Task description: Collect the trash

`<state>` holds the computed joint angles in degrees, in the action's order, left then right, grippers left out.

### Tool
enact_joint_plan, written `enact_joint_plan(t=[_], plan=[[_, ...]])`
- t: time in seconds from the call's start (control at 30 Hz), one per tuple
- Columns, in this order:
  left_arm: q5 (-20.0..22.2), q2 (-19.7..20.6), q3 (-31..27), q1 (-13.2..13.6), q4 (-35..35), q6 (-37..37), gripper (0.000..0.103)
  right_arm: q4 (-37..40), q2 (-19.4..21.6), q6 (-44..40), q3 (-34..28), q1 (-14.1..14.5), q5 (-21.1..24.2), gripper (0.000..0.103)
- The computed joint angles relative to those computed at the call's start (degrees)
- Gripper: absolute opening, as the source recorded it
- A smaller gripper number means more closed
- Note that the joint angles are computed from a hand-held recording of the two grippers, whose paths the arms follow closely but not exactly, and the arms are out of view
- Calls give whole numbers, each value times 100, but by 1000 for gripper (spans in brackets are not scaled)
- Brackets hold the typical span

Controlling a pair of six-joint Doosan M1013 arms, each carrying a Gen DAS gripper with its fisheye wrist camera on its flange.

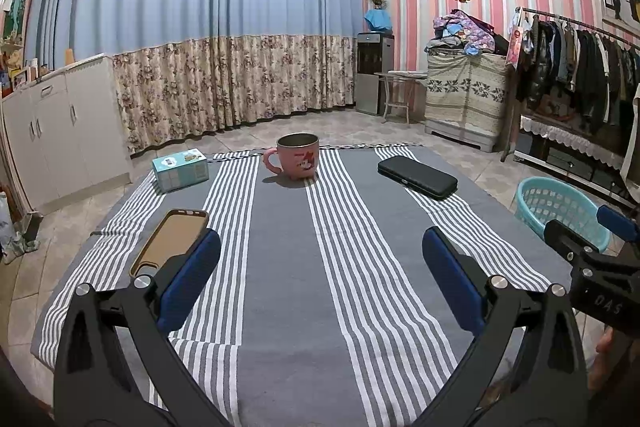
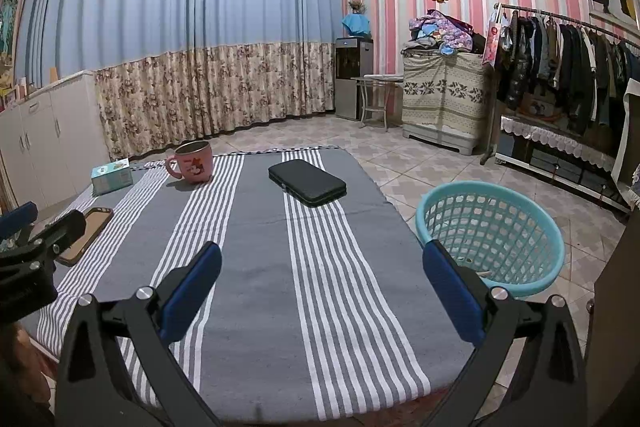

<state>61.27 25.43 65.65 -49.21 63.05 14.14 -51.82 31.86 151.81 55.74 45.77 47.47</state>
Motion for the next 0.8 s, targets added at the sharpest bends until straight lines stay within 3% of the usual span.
enact_joint_plan(t=[0.8], plan=[[129, -19, 8, -31, 171, -69, 98, -96, 23, 14, -59, -3, 4, 98]])
